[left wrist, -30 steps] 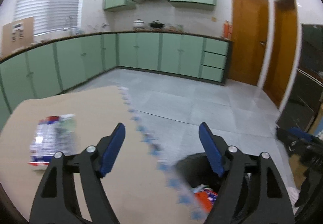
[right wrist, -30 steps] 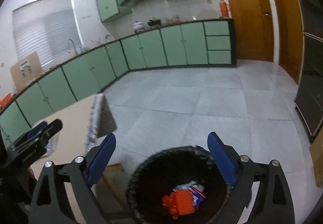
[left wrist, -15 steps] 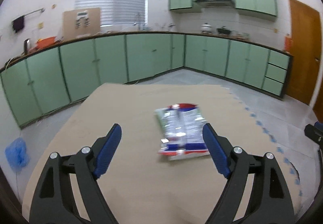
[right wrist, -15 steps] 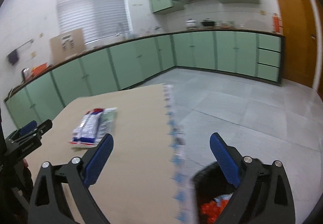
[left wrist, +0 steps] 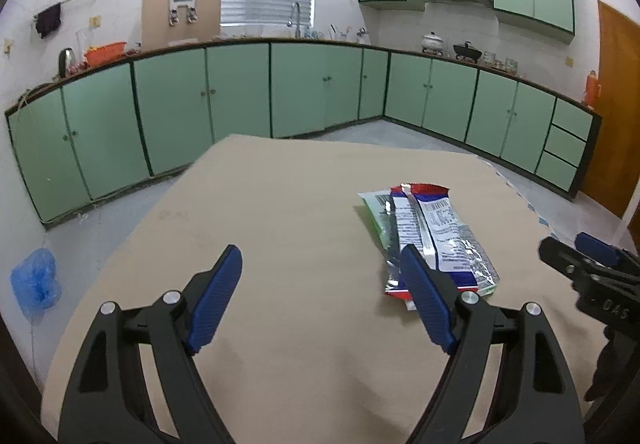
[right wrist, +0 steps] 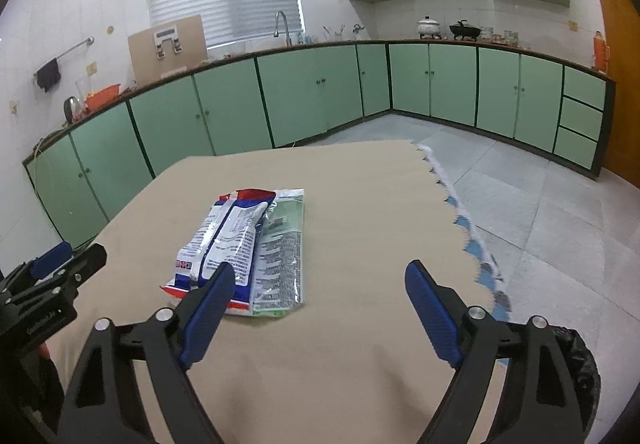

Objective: Collect trash
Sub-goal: 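Move both open tools back over the snack wrappers on the table, then grasp the clear green-printed plastic bag with the left tool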

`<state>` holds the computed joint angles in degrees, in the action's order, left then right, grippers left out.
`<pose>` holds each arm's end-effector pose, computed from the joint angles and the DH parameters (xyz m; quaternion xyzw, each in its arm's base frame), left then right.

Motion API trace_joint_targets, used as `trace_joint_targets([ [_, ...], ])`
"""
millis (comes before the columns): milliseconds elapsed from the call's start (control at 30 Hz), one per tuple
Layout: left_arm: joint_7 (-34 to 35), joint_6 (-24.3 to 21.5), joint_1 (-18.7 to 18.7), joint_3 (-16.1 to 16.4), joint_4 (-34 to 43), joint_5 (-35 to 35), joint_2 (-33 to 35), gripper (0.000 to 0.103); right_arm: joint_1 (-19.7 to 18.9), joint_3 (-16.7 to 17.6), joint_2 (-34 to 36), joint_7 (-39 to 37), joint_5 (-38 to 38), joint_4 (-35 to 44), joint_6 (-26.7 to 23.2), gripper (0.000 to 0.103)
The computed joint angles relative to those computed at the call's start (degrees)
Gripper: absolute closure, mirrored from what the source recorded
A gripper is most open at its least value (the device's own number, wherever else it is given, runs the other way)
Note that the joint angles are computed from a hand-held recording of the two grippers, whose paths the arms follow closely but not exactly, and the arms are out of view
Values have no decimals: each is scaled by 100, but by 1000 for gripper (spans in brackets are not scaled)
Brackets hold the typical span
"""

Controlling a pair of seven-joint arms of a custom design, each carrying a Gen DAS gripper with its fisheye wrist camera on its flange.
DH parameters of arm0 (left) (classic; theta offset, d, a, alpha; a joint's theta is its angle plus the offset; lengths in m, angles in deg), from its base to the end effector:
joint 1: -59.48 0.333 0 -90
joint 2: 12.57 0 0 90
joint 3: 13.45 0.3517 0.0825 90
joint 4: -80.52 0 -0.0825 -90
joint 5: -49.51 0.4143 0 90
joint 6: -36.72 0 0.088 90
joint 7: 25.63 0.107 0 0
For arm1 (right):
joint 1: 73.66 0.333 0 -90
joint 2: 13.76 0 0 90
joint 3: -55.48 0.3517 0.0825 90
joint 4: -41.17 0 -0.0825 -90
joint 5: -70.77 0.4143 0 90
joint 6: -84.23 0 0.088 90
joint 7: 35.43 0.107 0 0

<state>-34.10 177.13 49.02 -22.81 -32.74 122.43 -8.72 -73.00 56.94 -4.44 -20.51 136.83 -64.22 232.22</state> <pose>0.5986 -0.2132 0.5003 -0.7497 0.4471 -0.2719 0.4051 0.6772 0.0077 0.5176 -0.7572 0.4479 -0.1759 0.4417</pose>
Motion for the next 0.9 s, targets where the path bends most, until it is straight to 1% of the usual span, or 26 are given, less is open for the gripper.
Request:
trace_joint_targets([
  [133, 111, 274, 26, 52, 181, -73, 249, 25, 33, 12, 88, 48, -162, 52, 182, 20],
  [233, 305, 445, 1, 109, 443, -254, 514, 26, 17, 27, 155, 48, -239, 96, 290, 21],
  [433, 658, 528, -162, 264, 944, -542, 960, 26, -34, 96, 298, 115, -316, 257, 366, 22],
  [567, 1049, 627, -206, 337, 1174, -981, 1182, 26, -70, 168, 357, -81, -203, 332, 464, 22],
  [733, 1811, 707, -196, 361, 1429, -1807, 1443, 26, -121, 178, 430, -12, -195, 414, 355, 22],
  [767, 1939, 726, -204, 375, 1466, -1937, 1483, 30, -128, 177, 444, 31, -204, 432, 332, 22],
  [800, 2035, 741, -222, 395, 1509, -2038, 1521, 39, -135, 182, 446, 49, -197, 435, 323, 22],
  [833, 2154, 754, -233, 403, 1551, -2150, 1560, 44, -147, 185, 449, 54, -182, 439, 307, 22],
  [867, 2220, 737, -267, 429, 1578, -2207, 1587, 55, -158, 192, 443, 42, -153, 428, 296, 22],
  [900, 2314, 731, -292, 442, 1620, -2267, 1620, 64, -163, 193, 444, 37, -142, 429, 282, 22],
])
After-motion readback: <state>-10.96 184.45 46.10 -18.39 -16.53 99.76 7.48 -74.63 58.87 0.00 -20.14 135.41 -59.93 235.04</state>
